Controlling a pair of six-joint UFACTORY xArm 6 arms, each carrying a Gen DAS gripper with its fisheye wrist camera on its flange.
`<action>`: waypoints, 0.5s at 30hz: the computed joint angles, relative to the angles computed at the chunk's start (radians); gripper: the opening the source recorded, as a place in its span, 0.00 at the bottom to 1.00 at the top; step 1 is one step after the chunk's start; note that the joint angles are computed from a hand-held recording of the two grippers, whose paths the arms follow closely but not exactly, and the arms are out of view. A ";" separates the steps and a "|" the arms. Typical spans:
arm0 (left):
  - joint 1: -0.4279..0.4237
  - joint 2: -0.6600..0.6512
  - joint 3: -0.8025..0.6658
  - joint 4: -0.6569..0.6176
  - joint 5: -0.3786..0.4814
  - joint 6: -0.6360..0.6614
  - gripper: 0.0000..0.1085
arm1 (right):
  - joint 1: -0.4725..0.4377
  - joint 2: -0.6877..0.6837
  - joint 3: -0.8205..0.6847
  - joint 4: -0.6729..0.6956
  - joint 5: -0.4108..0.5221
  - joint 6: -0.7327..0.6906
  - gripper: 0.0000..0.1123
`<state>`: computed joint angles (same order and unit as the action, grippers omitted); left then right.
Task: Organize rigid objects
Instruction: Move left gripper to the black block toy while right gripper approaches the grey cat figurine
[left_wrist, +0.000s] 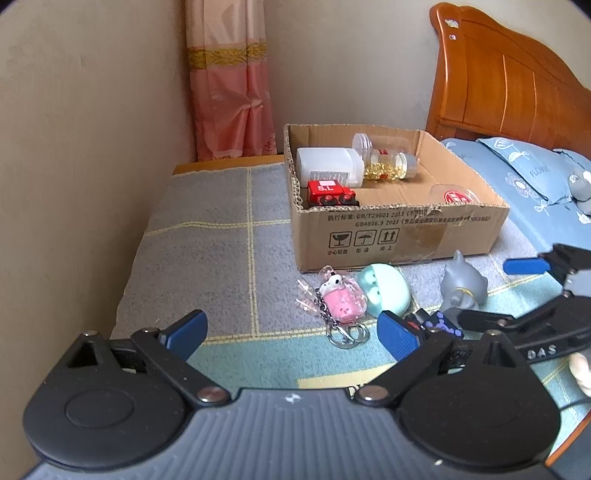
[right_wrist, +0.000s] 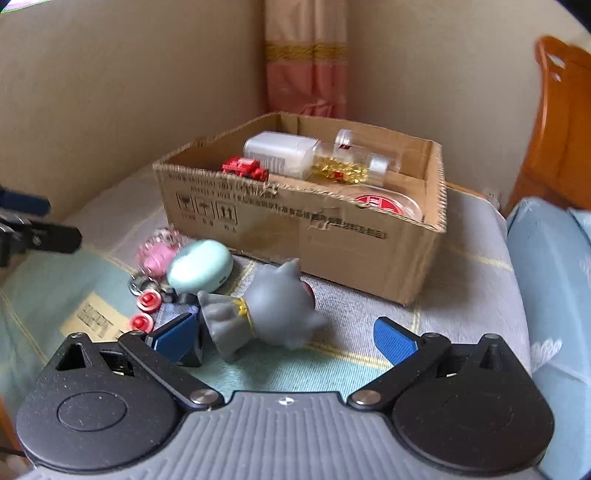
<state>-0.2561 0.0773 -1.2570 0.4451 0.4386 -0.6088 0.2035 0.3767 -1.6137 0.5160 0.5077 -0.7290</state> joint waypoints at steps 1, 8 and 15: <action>-0.001 0.002 -0.001 -0.005 0.000 0.007 0.90 | 0.000 0.012 -0.015 -0.001 0.004 -0.003 0.92; -0.008 0.018 -0.006 -0.099 -0.032 0.099 0.90 | 0.008 0.068 -0.080 0.037 0.029 -0.068 0.88; -0.029 0.023 0.003 -0.172 -0.053 0.202 0.90 | 0.011 0.071 -0.085 0.132 0.058 -0.180 0.61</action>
